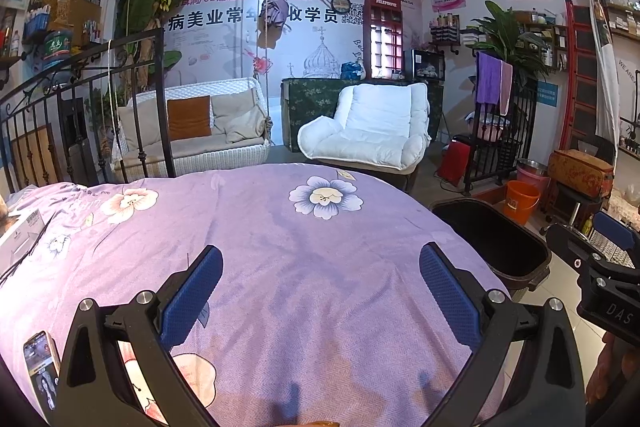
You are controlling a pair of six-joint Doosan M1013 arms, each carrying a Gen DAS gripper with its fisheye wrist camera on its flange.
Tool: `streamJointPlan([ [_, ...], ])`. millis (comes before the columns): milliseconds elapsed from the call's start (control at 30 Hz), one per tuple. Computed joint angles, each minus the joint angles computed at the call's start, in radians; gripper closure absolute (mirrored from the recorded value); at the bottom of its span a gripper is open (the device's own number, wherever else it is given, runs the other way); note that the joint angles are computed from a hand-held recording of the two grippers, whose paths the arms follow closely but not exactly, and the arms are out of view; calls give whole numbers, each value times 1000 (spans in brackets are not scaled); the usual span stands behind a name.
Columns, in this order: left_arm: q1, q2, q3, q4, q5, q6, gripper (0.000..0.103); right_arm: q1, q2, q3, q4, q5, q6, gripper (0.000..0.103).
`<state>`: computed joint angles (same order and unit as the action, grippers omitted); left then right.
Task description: Collect trash
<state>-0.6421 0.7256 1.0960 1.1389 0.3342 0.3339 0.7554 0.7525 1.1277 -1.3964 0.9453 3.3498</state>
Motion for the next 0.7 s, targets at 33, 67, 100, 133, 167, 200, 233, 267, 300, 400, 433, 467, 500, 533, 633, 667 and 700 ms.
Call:
streamJointPlan([
  [33,0,0,0,3,0,-2,5,0,0,0,0,0,0,5],
  [67,0,0,1,4,0,-4,5,0,0,0,1,-1,2,5],
  [100,0,0,1,1,-2,-1,5,0,0,0,3,-2,0,5],
  [133,0,0,0,1,-1,-2,5,-1,-1,2,3,-3,0,5],
  [167,0,0,0,1,-1,-2,5,-1,-1,2,3,-3,-1,5],
  [200,0,0,0,-4,-1,4,5,-1,0,1,2,-3,0,5],
  [233,0,0,0,-6,-1,6,5,0,2,-4,5,-1,-4,5],
  [267,0,1,-3,-14,-1,15,5,1,4,-6,5,-1,-4,5],
  [300,0,2,-4,-20,-2,21,5,1,4,-7,6,-1,-4,5],
  [400,-1,2,-5,-23,-2,24,5,1,5,-7,7,0,-4,5],
  [433,-1,2,-5,-22,-2,21,5,1,4,-7,6,-1,-4,5],
  [467,-1,2,-5,-23,-3,23,5,1,4,-7,7,0,-4,5],
  [500,-1,2,-5,-26,-4,25,5,1,4,-7,7,0,-5,5],
  [533,-1,2,-5,-28,-3,29,5,1,4,-7,8,0,-5,5],
  [633,-1,2,-6,-31,-4,32,5,1,4,-7,7,0,-5,5],
  [667,-1,3,-6,-32,-4,32,5,1,3,-7,8,0,-7,5],
  [700,-2,3,-7,-35,-2,35,5,1,4,-8,9,-1,-7,5],
])
